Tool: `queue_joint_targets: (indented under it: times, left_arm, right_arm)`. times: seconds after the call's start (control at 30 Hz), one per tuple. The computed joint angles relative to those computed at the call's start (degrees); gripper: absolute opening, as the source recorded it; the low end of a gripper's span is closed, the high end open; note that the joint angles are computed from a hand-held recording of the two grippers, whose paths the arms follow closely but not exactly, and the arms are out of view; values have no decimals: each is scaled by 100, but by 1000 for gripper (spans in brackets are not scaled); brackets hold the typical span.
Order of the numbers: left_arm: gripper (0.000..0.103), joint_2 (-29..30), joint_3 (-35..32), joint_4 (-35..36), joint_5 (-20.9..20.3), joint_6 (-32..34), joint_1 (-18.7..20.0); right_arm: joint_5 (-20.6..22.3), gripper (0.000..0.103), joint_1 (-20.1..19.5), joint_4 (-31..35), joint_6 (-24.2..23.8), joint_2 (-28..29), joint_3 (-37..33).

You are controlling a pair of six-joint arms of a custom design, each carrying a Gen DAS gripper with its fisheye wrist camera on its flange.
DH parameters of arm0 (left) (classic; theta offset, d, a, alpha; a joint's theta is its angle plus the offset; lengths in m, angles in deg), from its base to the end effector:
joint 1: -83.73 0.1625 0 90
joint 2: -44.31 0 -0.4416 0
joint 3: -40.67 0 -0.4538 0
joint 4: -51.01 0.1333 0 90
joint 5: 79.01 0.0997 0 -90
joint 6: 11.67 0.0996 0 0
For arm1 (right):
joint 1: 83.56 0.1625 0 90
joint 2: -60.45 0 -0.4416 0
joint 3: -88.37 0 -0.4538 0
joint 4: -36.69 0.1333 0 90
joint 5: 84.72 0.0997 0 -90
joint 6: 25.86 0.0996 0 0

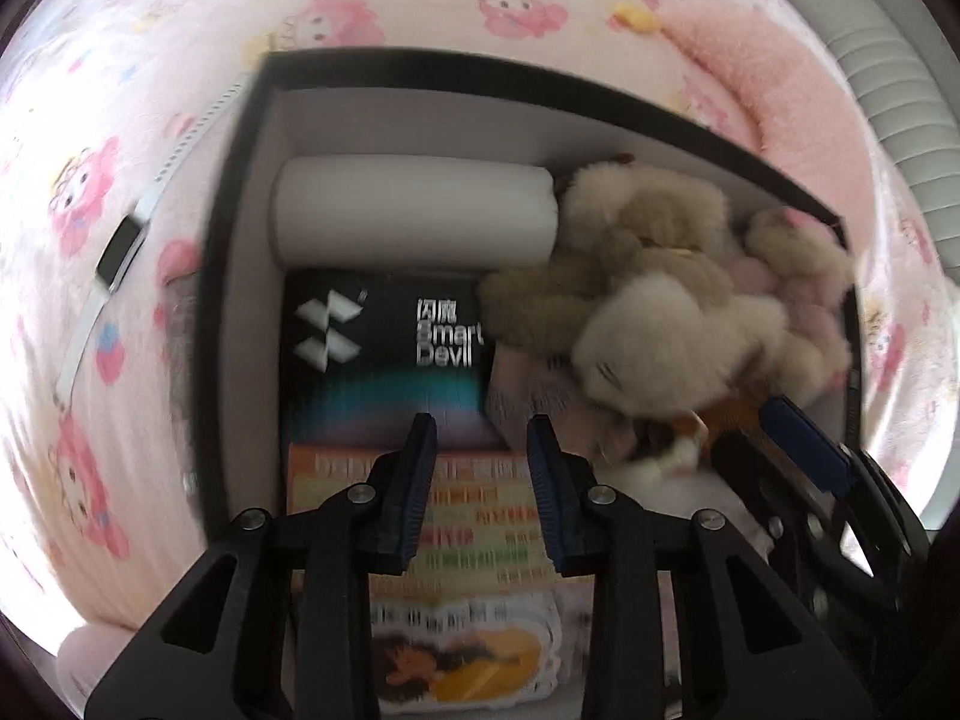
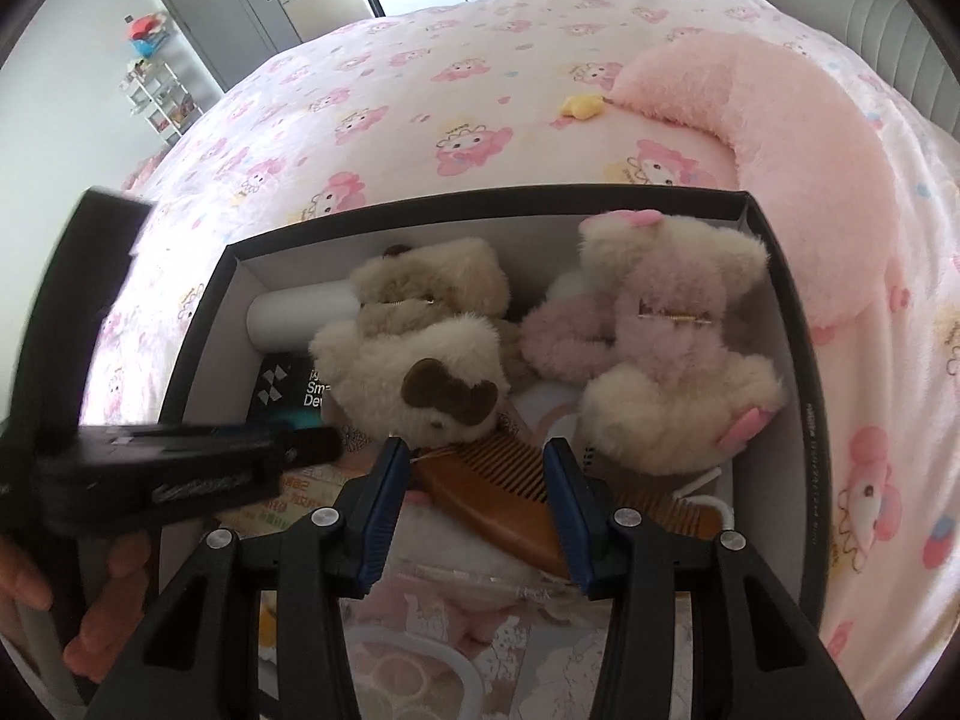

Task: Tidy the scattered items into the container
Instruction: 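Open the left gripper to release the cards into the box, then lift the left gripper toward the watch and tube on the bed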

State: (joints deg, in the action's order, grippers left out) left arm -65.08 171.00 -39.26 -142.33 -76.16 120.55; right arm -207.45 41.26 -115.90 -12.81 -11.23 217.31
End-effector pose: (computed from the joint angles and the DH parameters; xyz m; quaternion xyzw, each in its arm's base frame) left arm -0.1648 -0.3457 0.2984 -0.0531 0.9567 -0.1039 0.2668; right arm 0.3457 -0.3580 0.1258 0.1681 -0.9437 0.1550 0.2391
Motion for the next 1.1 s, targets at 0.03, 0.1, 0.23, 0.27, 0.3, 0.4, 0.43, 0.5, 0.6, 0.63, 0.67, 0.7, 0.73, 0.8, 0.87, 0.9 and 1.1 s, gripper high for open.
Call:
queue_joint_targets:
  times: [0.03,0.1,0.23,0.27,0.3,0.4,0.43,0.5,0.6,0.63,0.67,0.7,0.73,0.8,0.87,0.9,1.1]
  left_arm:
    - [31,-154,40,62,80,-113,-139]
    - [31,-522,144,149,150,-327,-412]
    - [31,-1199,422,83,-235,-545,-650]
    - [31,-1283,477,106,-307,-565,-689]
    - [30,-1320,522,149,-361,-557,-698]
    - [26,-1346,597,191,-518,-497,-639]
    - [27,-1394,594,256,-480,-561,-733]
    - [28,-1633,576,534,-256,-785,-1184]
    - [36,-2107,476,1418,173,-1475,-2235]
    - [38,-2265,433,1730,242,-1762,-2597]
    - [38,-2325,391,1878,294,-1915,-2793]
    - [39,-2358,340,2015,350,-2054,-2967]
    - [39,-2400,283,2191,388,-2199,-3155]
    - [38,-2367,186,2428,443,-2321,-3327]
    - [38,-2349,66,2854,362,-2644,-3593]
    - [38,-2407,31,3005,301,-2728,-3660]
    - [37,-2944,-199,4305,-5,-3793,-4467]
  right_arm:
    - [20,42,11,-51,3,-35,22]
    - [99,42,31,-129,15,-84,45]
    - [222,42,153,-144,-119,-84,58]
    - [194,42,207,-120,-149,-71,63]
    - [132,42,266,-92,-172,-47,67]
    - [-87,42,357,-22,-92,36,56]
    - [-102,42,361,18,-18,39,55]
    - [-2,42,373,-2,128,-41,104]
    - [138,42,540,-167,433,-284,303]
    - [51,42,672,-177,532,-330,345]
    - [-28,42,793,-157,599,-354,361]
    - [-108,42,922,-123,666,-379,371]
    - [-190,42,1065,-71,735,-396,371]
    - [-321,42,1361,20,767,-366,335]
    - [-448,42,1561,106,875,-266,271]
    - [-458,42,1645,135,953,-221,247]
    - [15,40,1874,-49,1019,67,173]
